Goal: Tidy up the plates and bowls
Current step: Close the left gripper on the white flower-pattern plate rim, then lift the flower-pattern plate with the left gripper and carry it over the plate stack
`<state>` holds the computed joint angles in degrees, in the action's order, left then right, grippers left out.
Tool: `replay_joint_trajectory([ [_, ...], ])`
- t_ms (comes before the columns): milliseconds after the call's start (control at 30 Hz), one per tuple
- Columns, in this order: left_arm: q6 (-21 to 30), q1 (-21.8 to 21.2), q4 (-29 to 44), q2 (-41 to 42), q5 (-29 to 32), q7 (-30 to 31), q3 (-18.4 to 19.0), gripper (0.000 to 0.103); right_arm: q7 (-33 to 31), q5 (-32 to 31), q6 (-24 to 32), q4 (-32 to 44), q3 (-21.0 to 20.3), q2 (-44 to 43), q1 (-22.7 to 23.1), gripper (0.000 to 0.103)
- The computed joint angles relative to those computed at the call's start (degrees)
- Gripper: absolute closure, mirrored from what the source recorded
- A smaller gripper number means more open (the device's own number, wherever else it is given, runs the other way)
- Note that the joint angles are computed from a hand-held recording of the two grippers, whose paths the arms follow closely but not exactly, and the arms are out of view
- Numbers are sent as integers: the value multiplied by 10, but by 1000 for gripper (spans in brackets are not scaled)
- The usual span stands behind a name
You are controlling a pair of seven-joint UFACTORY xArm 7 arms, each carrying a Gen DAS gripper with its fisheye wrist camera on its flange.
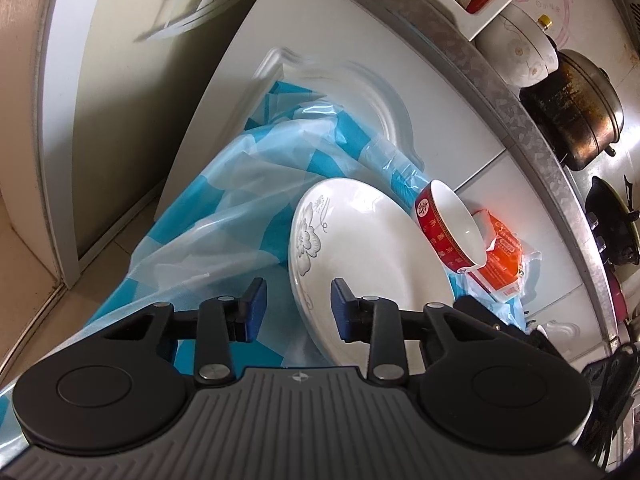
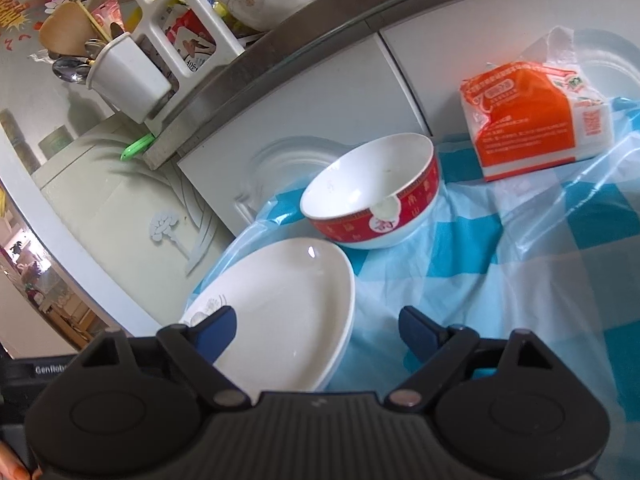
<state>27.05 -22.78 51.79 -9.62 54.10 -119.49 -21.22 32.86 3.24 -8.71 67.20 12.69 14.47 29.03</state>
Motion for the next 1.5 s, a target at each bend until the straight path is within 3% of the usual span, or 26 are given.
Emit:
replay_joint_trajectory([
  [33,6,-2,4,4,-7,9,0,66,-6,-4,3,6,45,9,-42,14],
  [133,24,-8,14,11,-12,17,0,65,-16,-8,5,18,95,26,-88,14],
  [267,32,-13,19,15,-8,13,4,49,-27,-22,-8,27,157,47,-143,13],
  [333,37,-15,24,20,-2,9,5,46,-26,-35,-17,26,196,58,-179,13],
  [433,46,-20,28,24,4,4,8,54,-18,-51,-21,28,210,65,-193,13],
  [500,37,-21,26,24,7,-4,13,66,-13,-61,-22,29,215,67,-198,13],
  [633,27,-20,22,22,19,-23,16,75,1,-90,-37,27,244,75,-223,13],
  [733,25,-19,25,25,23,-30,17,78,12,-95,-27,31,214,66,-195,12],
  [900,59,-28,35,29,13,-23,14,79,25,-92,-29,25,209,55,-186,11],
  [1067,80,-34,33,21,24,-35,11,79,18,-99,-31,19,175,31,-149,10],
  [1300,67,-30,18,0,42,-54,-1,79,25,-95,-45,-7,140,0,-117,10],
  [1500,77,-35,20,-8,54,-58,-16,78,5,-62,-61,-45,44,-41,-23,10],
])
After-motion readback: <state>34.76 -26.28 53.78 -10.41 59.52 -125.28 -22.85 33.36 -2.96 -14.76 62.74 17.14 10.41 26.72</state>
